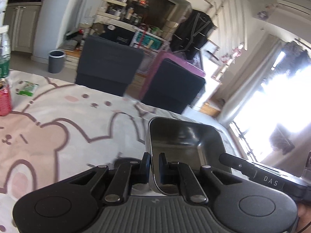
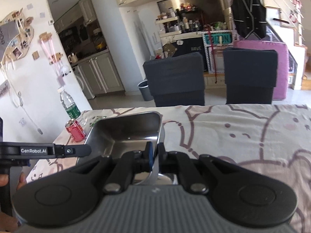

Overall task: Organize plates and bowls
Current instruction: 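Lift the second steel tray with both tools and carry it toward the stack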

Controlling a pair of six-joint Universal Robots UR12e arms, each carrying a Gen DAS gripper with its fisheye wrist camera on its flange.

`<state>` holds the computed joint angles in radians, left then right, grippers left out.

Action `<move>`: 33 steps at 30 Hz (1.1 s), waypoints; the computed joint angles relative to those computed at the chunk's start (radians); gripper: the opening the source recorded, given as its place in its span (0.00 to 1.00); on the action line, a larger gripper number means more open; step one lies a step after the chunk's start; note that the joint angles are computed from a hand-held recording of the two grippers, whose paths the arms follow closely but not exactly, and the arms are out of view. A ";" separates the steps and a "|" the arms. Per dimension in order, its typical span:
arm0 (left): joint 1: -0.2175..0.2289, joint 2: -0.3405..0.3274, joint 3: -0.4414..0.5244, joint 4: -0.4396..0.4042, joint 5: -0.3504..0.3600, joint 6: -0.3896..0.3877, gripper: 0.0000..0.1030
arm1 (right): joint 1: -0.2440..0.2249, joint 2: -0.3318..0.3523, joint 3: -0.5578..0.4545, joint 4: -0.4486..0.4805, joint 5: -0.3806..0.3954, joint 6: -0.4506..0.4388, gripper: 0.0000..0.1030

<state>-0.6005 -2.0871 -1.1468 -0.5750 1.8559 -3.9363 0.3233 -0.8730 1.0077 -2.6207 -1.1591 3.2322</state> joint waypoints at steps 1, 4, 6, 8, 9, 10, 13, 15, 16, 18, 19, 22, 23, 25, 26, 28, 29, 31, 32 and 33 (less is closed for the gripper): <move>-0.003 -0.004 0.006 0.003 -0.011 0.007 0.09 | -0.004 -0.014 0.026 -0.019 -0.007 0.012 0.06; -0.013 -0.020 0.028 0.008 -0.043 0.039 0.09 | -0.014 -0.052 0.095 -0.062 -0.031 0.032 0.07; -0.018 -0.032 0.043 0.008 -0.071 0.058 0.09 | -0.020 -0.077 0.141 -0.090 -0.049 0.046 0.07; -0.022 -0.044 0.055 0.008 -0.100 0.068 0.09 | -0.026 -0.102 0.186 -0.118 -0.066 0.060 0.07; -0.024 -0.051 0.064 0.003 -0.117 0.074 0.09 | -0.029 -0.115 0.210 -0.131 -0.074 0.067 0.07; -0.027 -0.059 0.074 -0.003 -0.131 0.083 0.09 | -0.033 -0.125 0.231 -0.141 -0.086 0.071 0.07; -0.036 -0.080 0.100 -0.020 -0.164 0.113 0.09 | -0.041 -0.156 0.285 -0.155 -0.113 0.083 0.07; -0.041 -0.094 0.116 -0.029 -0.183 0.124 0.09 | -0.044 -0.173 0.314 -0.164 -0.139 0.090 0.07; -0.043 -0.102 0.125 -0.038 -0.195 0.127 0.10 | -0.044 -0.180 0.327 -0.167 -0.155 0.092 0.07; -0.044 -0.115 0.137 -0.052 -0.226 0.134 0.09 | -0.047 -0.196 0.355 -0.171 -0.180 0.093 0.07; -0.045 -0.121 0.143 -0.062 -0.241 0.136 0.09 | -0.047 -0.201 0.365 -0.170 -0.197 0.093 0.08; -0.047 -0.141 0.166 -0.091 -0.279 0.154 0.10 | -0.054 -0.218 0.400 -0.164 -0.225 0.093 0.08; -0.047 -0.148 0.176 -0.102 -0.288 0.160 0.10 | -0.056 -0.220 0.405 -0.156 -0.230 0.099 0.08; -0.046 -0.161 0.190 -0.123 -0.305 0.165 0.10 | -0.059 -0.222 0.411 -0.141 -0.237 0.105 0.08; -0.046 -0.167 0.197 -0.133 -0.313 0.166 0.10 | -0.059 -0.223 0.411 -0.134 -0.241 0.105 0.08; -0.046 -0.179 0.212 -0.161 -0.329 0.168 0.10 | -0.062 -0.224 0.415 -0.124 -0.242 0.104 0.08; -0.046 -0.185 0.222 -0.175 -0.334 0.172 0.10 | -0.064 -0.226 0.416 -0.116 -0.242 0.102 0.08; -0.049 -0.199 0.243 -0.207 -0.343 0.188 0.10 | -0.066 -0.229 0.421 -0.101 -0.250 0.097 0.08; -0.051 -0.203 0.249 -0.218 -0.345 0.194 0.10 | -0.066 -0.228 0.418 -0.090 -0.255 0.094 0.09; -0.052 -0.209 0.258 -0.230 -0.348 0.201 0.10 | -0.068 -0.233 0.423 -0.081 -0.256 0.090 0.10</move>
<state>-0.6525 -2.2962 -0.8884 -0.8053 1.5076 -3.7349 0.2550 -1.1062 1.4310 -2.7020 -1.4150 3.3227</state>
